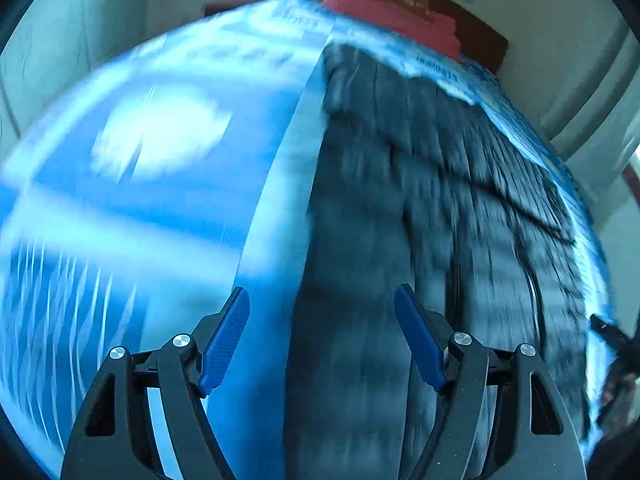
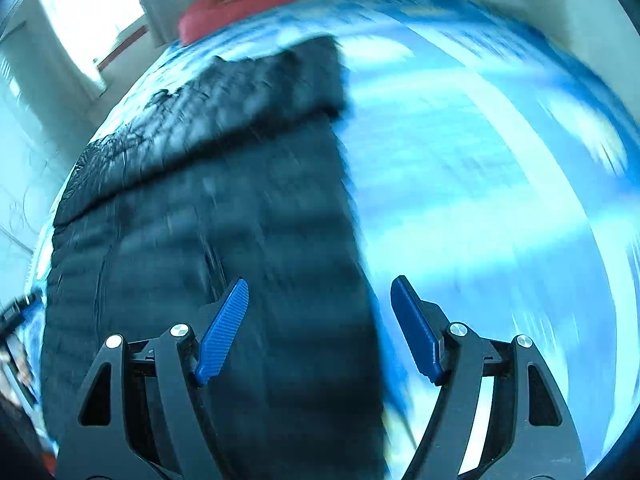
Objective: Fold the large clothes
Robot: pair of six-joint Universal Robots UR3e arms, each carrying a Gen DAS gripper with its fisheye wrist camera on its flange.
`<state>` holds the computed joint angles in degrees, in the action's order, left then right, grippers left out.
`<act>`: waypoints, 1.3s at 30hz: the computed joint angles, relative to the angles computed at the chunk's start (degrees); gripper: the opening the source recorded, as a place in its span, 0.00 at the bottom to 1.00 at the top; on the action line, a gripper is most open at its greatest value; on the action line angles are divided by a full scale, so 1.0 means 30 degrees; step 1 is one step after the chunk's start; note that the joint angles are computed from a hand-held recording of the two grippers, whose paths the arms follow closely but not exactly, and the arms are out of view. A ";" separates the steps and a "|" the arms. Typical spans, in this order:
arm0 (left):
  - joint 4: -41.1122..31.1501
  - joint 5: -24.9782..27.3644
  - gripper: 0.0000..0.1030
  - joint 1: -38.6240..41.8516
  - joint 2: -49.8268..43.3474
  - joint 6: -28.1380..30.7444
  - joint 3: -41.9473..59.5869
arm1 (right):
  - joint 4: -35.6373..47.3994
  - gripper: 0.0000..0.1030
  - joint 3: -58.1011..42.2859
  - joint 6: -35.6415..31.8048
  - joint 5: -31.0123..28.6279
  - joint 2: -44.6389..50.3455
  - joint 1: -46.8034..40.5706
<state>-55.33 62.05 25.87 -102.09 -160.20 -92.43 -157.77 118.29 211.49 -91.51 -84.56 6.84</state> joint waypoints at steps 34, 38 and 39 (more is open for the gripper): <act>-1.4191 -0.4268 0.59 0.9127 1.2371 1.1104 -0.8772 | -0.6763 0.42 0.9948 0.5087 0.1669 -0.5983 0.4430; -1.4562 -0.4528 0.57 0.8884 1.1510 1.1077 -0.8438 | -0.7267 0.36 0.9966 0.5144 0.2093 -0.5557 0.4205; -1.4417 -0.4646 0.56 0.8702 1.1096 1.0869 -0.8288 | -0.7045 0.33 0.9699 0.5074 0.1828 -0.5396 0.4372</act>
<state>-98.58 48.11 51.97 -68.80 -127.59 -117.29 -178.90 147.39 226.71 -86.02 -100.75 19.95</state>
